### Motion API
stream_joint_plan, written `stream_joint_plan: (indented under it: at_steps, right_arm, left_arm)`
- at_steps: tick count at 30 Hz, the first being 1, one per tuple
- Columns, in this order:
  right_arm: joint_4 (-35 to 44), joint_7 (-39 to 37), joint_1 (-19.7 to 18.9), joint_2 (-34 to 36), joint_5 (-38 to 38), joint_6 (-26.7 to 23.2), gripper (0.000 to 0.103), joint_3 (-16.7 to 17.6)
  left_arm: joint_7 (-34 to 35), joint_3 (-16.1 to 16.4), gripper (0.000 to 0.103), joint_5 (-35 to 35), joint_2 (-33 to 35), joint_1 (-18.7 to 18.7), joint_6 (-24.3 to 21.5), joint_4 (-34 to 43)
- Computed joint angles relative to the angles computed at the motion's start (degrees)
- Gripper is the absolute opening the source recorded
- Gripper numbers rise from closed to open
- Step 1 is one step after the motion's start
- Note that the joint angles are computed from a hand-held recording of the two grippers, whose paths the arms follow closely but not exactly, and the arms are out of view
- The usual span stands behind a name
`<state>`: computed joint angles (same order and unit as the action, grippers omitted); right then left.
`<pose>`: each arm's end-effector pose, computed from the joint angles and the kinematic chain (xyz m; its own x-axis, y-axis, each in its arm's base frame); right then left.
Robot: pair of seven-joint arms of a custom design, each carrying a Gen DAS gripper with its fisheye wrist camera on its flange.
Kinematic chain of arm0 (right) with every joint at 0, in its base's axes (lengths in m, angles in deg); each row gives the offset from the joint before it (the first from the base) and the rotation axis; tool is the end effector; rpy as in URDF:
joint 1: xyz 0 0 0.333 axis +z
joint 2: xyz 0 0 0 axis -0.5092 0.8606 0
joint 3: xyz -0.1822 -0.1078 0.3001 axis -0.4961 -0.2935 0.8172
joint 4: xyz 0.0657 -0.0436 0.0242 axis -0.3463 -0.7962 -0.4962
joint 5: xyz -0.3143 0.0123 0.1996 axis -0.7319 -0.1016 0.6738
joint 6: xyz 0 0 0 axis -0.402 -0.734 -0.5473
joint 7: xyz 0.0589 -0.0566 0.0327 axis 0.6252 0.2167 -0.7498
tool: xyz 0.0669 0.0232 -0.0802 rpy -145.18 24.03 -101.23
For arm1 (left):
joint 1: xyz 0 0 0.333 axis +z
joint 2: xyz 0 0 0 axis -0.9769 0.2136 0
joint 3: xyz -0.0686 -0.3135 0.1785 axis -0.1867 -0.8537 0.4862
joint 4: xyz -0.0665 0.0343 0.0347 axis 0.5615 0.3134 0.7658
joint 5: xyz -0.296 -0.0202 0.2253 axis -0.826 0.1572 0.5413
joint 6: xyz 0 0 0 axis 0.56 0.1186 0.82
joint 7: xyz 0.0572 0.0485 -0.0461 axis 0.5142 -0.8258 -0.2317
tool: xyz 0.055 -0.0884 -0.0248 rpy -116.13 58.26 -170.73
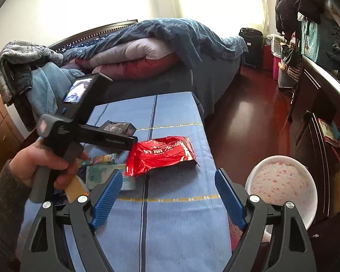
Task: Collect trash
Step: 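Grasp the dark snack bag with the left tool, then grasp the red Orion wrapper with the right tool while the left tool holds the bag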
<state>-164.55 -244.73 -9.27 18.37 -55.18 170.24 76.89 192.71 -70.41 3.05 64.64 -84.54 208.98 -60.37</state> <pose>0.3030 0.3055 0.4748 -0.0125 -0.9865 -0.1633 -0.7012 0.1251 -0.7019 0.5170 -0.1400 0.4196 -0.4148 -0.9099 -0.0060 -0.8262 0.3794 -0.4164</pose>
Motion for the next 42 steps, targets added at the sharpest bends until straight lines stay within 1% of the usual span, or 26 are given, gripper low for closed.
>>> stream_joint_plan:
  at_steps: [2, 4, 5, 7, 8, 11, 13, 14, 16, 18, 19, 20, 21, 25, 27, 28, 29, 30, 31, 32, 33, 34, 35, 36, 38, 42]
  right_arm:
    - [1.30, -1.84, -0.14, 1.88, 0.49, -0.19, 0.083, -0.76]
    - [2.50, -3.64, -0.06, 3.82, 1.17, 0.36, 0.084, -1.71]
    - [2.97, -4.27, -0.08, 4.56, 1.04, 1.05, 0.086, -2.15]
    - [3.99, -6.92, 0.13, 6.27, 2.07, 2.35, 0.088, -3.32]
    - [4.66, -9.31, 0.48, 7.25, 3.46, 2.52, 0.089, -3.90]
    - [5.75, -13.23, 0.67, 9.48, 4.86, 4.40, 0.094, -5.06]
    - [6.25, -15.46, 0.72, 10.90, 5.89, 5.87, 0.097, -5.82]
    - [6.59, -17.53, 1.00, 11.76, 7.71, 5.94, 0.097, -6.22]
    - [7.40, -21.76, 1.75, 13.22, 11.88, 4.78, 0.099, -6.74]
    - [7.63, -26.31, 2.39, 14.34, 16.09, 5.50, 0.099, -7.40]
    - [7.88, -29.26, 2.80, 15.13, 19.17, 5.38, 0.099, -7.62]
    - [8.24, -30.71, 3.11, 15.64, 20.56, 4.78, 0.099, -7.66]
    - [8.71, -31.73, 3.35, 16.16, 21.20, 4.03, 0.099, -7.72]
    - [11.15, -31.02, 4.77, 17.76, 19.28, -0.91, 0.099, -7.67]
    - [12.06, -31.64, 5.41, 18.33, 20.01, -2.45, 0.094, -7.71]
    - [12.43, -31.38, 5.77, 18.56, 19.41, -2.81, 0.090, -7.74]
    - [12.45, -30.82, 6.00, 18.52, 18.57, -2.56, 0.083, -7.88]
    - [12.38, -30.99, 6.12, 18.43, 18.58, -2.02, 0.080, -7.98]
    - [12.00, -30.36, 6.20, 18.17, 17.90, -1.56, 0.069, -8.11]
    - [11.88, -30.03, 6.25, 18.03, 17.58, -1.32, 0.055, -8.16]
    - [11.74, -30.34, 6.20, 17.92, 17.96, -0.94, 0.047, -8.21]
    - [11.58, -30.63, 6.07, 17.77, 18.49, -0.47, 0.032, -8.33]
    - [11.49, -30.83, 5.96, 17.66, 18.76, -0.20, 0.020, -8.39]
    - [11.42, -31.72, 5.80, 17.73, 19.75, 0.49, 0.020, -8.45]
    - [11.07, -32.34, 5.50, 17.62, 20.44, 1.95, 0.017, -8.62]
    - [10.47, -30.65, 5.33, 17.27, 18.10, 3.89, 0.014, -8.64]
  left_arm:
    - [0.24, 0.05, 0.099, -0.35, 0.23, 0.08, 0.50, 0.10]
    - [0.19, 0.07, 0.091, -0.52, 0.04, 0.10, 1.88, -0.50]
    - [1.06, -0.01, 0.089, -1.17, -0.05, 0.26, 2.51, -0.63]
    - [2.10, -0.04, 0.089, -2.25, -0.12, 0.51, 3.15, -1.03]
    - [1.27, 0.17, 0.088, -1.34, -0.22, 0.36, 3.67, -1.30]
    - [-2.15, 1.18, 0.088, 2.45, -0.76, 0.31, 6.15, -2.38]
    - [-1.99, 1.14, 0.088, 1.65, -1.55, 0.84, 7.54, -3.16]
    - [-0.56, 0.94, 0.088, -0.52, -2.20, 1.28, 7.91, -3.38]
    - [2.10, 0.67, 0.088, -3.89, -2.99, 1.71, 8.30, -3.53]
    - [4.01, 0.69, 0.088, -6.33, -4.09, 1.91, 8.60, -3.87]
    - [5.00, 0.75, 0.088, -7.43, -4.37, 1.95, 8.55, -3.85]
    - [6.61, 0.81, 0.088, -9.29, -4.89, 1.89, 8.43, -3.98]
    - [7.35, 0.84, 0.088, -10.15, -5.18, 1.83, 8.39, -4.07]
    - [10.64, 1.16, 0.088, -13.96, -6.40, 1.36, 8.30, -4.67]
    - [12.08, 1.35, 0.088, -15.75, -6.78, 1.15, 8.00, -4.67]
    - [12.59, 1.40, 0.088, -16.47, -6.90, 1.05, 7.93, -4.70]
    - [13.19, 1.47, 0.088, -17.29, -7.06, 0.93, 7.72, -4.64]
    - [13.70, 1.53, 0.088, -17.87, -7.15, 0.87, 7.68, -4.68]
    - [14.23, 1.62, 0.088, -18.41, -7.18, 0.85, 7.60, -4.60]
    - [14.23, 1.61, 0.088, -18.56, -7.28, 0.90, 7.66, -4.65]
    - [14.27, 1.62, 0.088, -18.82, -7.37, 0.91, 7.62, -4.65]
    - [14.51, 1.66, 0.088, -19.34, -7.47, 0.86, 7.52, -4.66]
    - [15.07, 1.79, 0.088, -20.27, -7.61, 0.73, 7.39, -4.66]
    - [15.47, 1.88, 0.088, -20.98, -7.73, 0.68, 7.28, -4.69]
    - [15.91, 2.03, 0.088, -21.98, -8.02, 0.68, 7.19, -4.87]
    - [17.41, 2.52, 0.088, -23.82, -8.42, 0.85, 6.81, -4.92]
